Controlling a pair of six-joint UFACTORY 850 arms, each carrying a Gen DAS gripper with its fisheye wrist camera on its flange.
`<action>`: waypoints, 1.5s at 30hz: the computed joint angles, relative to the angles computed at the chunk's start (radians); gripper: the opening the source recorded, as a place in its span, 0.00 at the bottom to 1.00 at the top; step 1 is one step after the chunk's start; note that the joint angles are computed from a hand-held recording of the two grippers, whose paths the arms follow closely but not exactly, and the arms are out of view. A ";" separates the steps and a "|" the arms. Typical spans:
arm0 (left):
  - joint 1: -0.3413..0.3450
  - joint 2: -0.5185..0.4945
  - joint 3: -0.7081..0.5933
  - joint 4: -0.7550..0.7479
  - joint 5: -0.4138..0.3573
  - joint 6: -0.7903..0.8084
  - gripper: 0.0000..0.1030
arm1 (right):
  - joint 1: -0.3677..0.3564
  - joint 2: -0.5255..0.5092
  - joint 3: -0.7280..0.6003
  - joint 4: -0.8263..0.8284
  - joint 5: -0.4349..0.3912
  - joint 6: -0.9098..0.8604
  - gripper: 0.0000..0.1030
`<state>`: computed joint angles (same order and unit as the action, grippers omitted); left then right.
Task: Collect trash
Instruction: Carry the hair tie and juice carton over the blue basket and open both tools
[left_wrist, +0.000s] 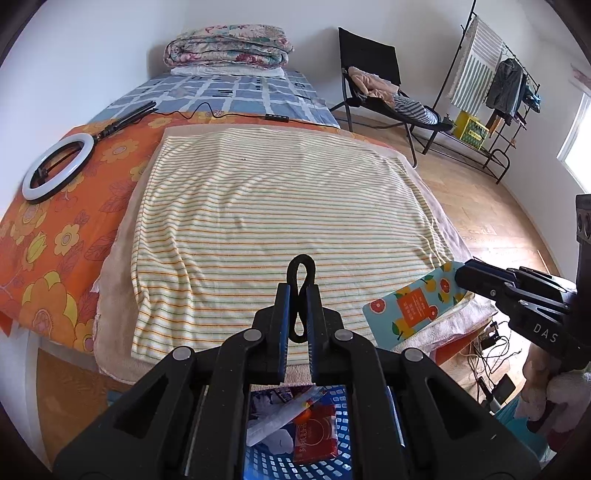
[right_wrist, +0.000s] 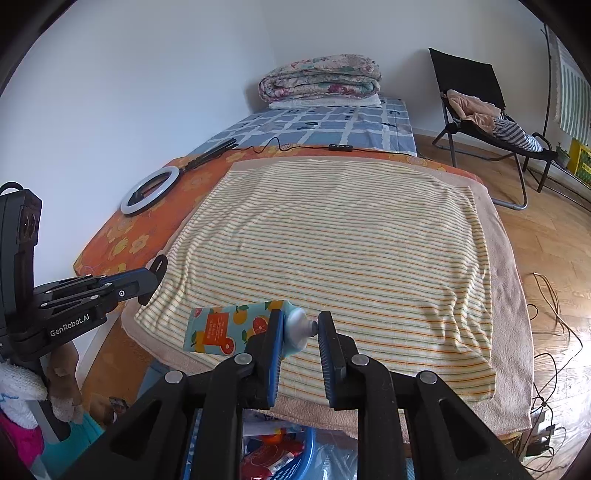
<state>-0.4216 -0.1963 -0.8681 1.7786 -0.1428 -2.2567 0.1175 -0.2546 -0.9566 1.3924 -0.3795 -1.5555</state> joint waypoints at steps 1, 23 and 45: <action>-0.008 0.009 0.011 -0.005 -0.008 0.004 0.06 | -0.003 0.010 0.013 0.005 -0.004 -0.006 0.17; -0.100 0.031 0.175 0.228 -0.001 -0.378 0.06 | -0.015 0.081 0.193 0.033 -0.052 -0.044 0.17; -0.106 -0.065 0.194 0.428 0.055 -0.633 0.06 | 0.009 0.023 0.254 0.037 -0.021 -0.017 0.17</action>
